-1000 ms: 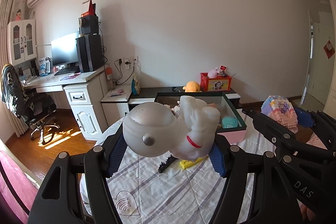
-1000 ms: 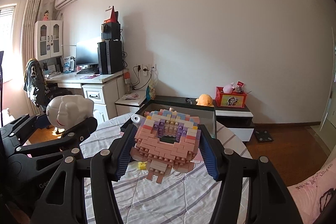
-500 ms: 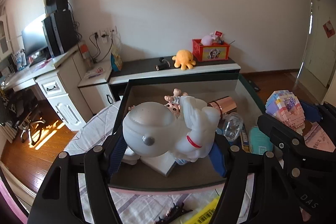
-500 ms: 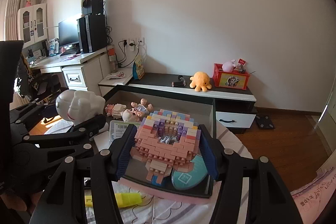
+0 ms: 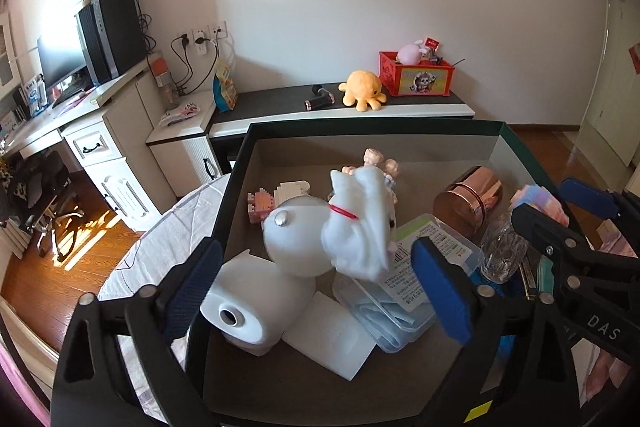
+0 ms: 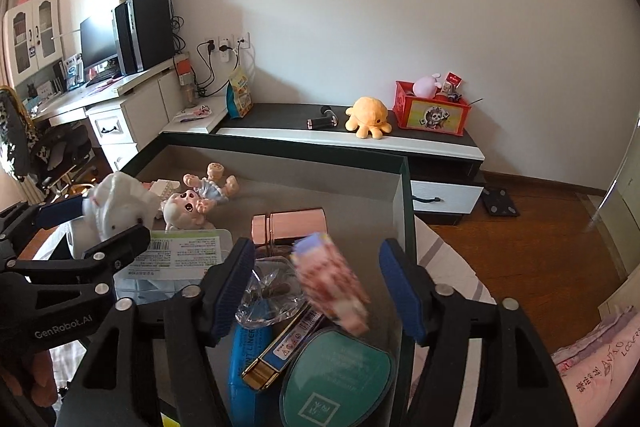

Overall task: Organize rigid objects
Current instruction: 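Carry both items into the pink box and open both grippers, then pull both grippers back from the pink box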

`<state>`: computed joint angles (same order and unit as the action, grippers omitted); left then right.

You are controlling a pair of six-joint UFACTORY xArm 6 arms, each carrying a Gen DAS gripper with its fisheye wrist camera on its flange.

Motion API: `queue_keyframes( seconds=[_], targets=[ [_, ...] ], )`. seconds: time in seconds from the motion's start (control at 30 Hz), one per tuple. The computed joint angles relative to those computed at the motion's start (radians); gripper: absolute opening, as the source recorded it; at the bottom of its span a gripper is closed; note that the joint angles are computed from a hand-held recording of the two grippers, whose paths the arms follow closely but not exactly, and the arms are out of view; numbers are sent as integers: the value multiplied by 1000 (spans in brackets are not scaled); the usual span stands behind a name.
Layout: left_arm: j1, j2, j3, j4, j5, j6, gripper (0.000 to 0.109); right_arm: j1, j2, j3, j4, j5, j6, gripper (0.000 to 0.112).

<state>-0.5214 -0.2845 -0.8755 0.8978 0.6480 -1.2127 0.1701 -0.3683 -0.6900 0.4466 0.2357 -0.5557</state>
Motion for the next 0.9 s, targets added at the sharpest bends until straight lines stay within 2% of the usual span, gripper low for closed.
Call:
queue_keyframes(
  seconds=[0.1, 0.2, 0.43, 0.53, 0.6, 0.73, 0.83, 0.9],
  targets=[
    [-5, -52, 32, 17, -11, -30, 103, -6, -43, 26, 11, -2, -6, 81],
    [-34, -118, 64, 40, 30, -71, 103, -22, -117, 52, 47, 40, -23, 82],
    [-213, -325, 144, 116, 229, -164, 103, -51, -380, 169, 75, 121, -13, 85],
    [-342, -414, 178, 144, 351, -210, 103, -63, -537, 235, 69, 168, 10, 90],
    [-445, -461, 191, 158, 449, -251, 103, -71, -643, 275, 48, 206, 39, 103],
    [-690, -521, 195, 199, 699, -355, 103, -89, -878, 348, -4, 309, 96, 103],
    [-884, -507, 161, 220, 907, -428, 103, -112, -1037, 373, -27, 420, 132, 103],
    [-994, -492, 136, 236, 1014, -467, 103, -128, -1131, 382, -31, 492, 147, 103]
  ],
)
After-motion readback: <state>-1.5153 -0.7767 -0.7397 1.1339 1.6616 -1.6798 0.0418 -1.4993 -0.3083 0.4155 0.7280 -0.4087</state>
